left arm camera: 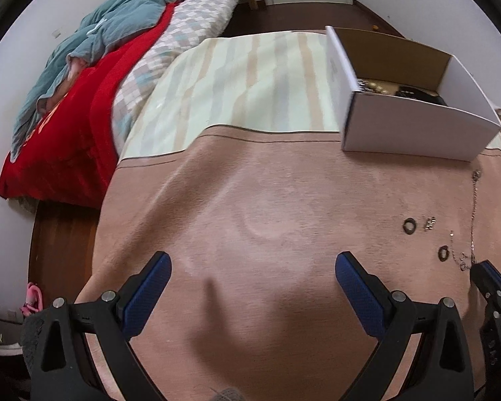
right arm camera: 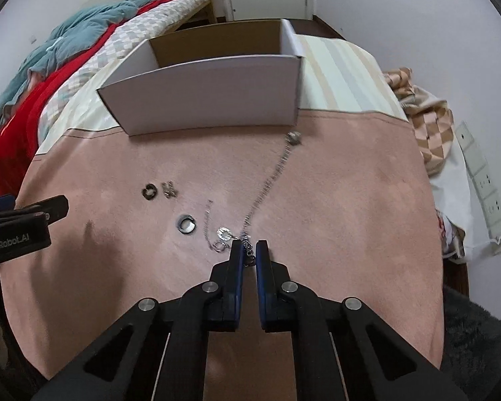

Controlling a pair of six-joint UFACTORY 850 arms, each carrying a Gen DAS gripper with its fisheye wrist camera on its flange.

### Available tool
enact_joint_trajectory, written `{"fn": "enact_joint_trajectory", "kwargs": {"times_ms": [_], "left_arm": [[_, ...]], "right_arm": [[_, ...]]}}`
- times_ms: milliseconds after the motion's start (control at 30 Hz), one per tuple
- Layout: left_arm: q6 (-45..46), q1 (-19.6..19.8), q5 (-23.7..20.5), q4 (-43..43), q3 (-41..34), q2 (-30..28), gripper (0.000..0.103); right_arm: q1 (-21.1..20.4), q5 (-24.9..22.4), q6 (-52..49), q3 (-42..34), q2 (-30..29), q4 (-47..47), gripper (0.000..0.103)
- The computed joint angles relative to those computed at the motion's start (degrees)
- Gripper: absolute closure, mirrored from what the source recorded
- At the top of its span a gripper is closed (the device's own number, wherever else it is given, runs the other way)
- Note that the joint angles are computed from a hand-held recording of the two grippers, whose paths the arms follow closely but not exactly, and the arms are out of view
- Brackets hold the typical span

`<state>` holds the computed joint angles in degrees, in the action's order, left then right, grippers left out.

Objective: Organize jewelry
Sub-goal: 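Close the right tool on the silver necklace chain, then grasp a black ring with the left tool while the right tool holds the necklace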

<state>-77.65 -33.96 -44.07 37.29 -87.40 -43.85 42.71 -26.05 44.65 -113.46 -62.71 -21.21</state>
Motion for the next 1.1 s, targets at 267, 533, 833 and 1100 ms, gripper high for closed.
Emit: {"fn": "enact_joint_trajectory", "kwargs": {"times_ms": [267, 533, 833, 1100], "left_arm": [[4.0, -0.1, 4.7, -3.2, -2.5, -1.3, 0.003], [12.4, 0.2, 10.5, -9.5, -6.7, -4.4, 0.007], [18.9, -0.7, 11.0, -10.9, -11.3, -7.9, 0.047], [22.3, -0.8, 12.1, -12.1, -13.1, -8.7, 0.093]], "right_arm": [[-3.0, 5.5, 6.4, 11.0, 7.9, 0.6, 0.096], [-4.0, 5.2, 7.9, 10.7, 7.7, 0.3, 0.096], [-4.6, 4.7, 7.3, 10.0, 6.9, 1.6, 0.096], [-4.5, 4.1, 7.3, 9.3, 6.3, 1.9, 0.096]]}}
